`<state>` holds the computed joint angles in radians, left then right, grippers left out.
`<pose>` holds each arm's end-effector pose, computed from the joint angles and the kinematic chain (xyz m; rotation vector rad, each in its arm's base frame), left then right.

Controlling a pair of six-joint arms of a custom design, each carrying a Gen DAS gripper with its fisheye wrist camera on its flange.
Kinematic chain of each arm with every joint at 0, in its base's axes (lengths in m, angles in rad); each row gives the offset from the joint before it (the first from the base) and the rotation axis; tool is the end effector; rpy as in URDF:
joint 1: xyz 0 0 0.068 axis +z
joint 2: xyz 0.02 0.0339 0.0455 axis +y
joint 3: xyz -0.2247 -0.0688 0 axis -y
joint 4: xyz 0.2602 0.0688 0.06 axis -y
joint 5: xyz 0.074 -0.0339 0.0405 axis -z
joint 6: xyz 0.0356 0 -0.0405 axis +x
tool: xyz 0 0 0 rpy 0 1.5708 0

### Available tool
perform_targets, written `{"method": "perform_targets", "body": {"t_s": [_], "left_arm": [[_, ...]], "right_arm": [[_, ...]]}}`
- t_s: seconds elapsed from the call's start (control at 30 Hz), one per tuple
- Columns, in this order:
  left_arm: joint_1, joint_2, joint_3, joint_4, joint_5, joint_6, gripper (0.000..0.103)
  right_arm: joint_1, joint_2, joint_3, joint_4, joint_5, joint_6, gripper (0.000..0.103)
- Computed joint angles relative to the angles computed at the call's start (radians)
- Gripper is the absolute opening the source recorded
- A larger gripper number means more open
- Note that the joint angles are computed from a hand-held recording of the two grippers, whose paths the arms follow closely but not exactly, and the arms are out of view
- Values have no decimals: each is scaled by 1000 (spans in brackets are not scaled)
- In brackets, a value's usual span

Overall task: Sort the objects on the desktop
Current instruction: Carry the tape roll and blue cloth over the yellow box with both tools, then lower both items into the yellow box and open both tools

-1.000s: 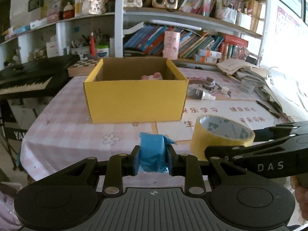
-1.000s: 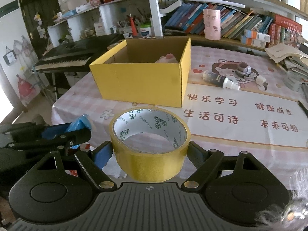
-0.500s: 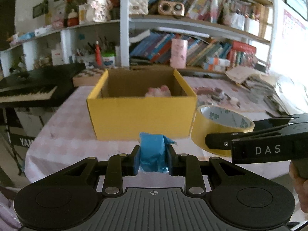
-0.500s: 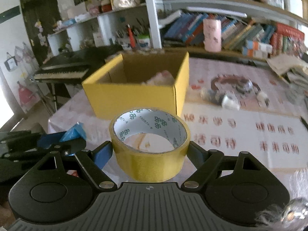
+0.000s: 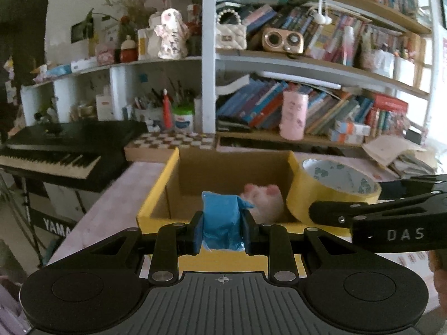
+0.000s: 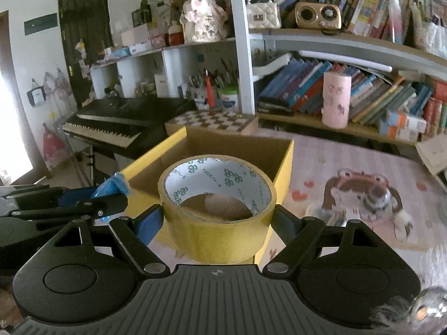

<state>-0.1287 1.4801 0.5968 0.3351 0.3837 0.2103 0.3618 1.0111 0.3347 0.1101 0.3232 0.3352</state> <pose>0.2983 -0.0520 0.1185 0.5750 2.0144 -0.3565 0.2211 0.0716 0.1300 0.1598 2.0993 0.0720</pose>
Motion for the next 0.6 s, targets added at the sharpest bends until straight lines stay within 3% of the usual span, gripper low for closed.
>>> {"method": "perform_targets", "body": {"t_s": [0.3,0.5,0.6], "left_arm": [[-91,228,214,11,-141,2,26],[-114,420,425,-79,-197,17,26],[-127,501,524,-143,-219,40,26]], "right_arm": [[-237,282,188,141,-256,-182,82],[-292,544,424,136,-377,-242,82],[-299,681,576,76,-416,-265,82]]}}
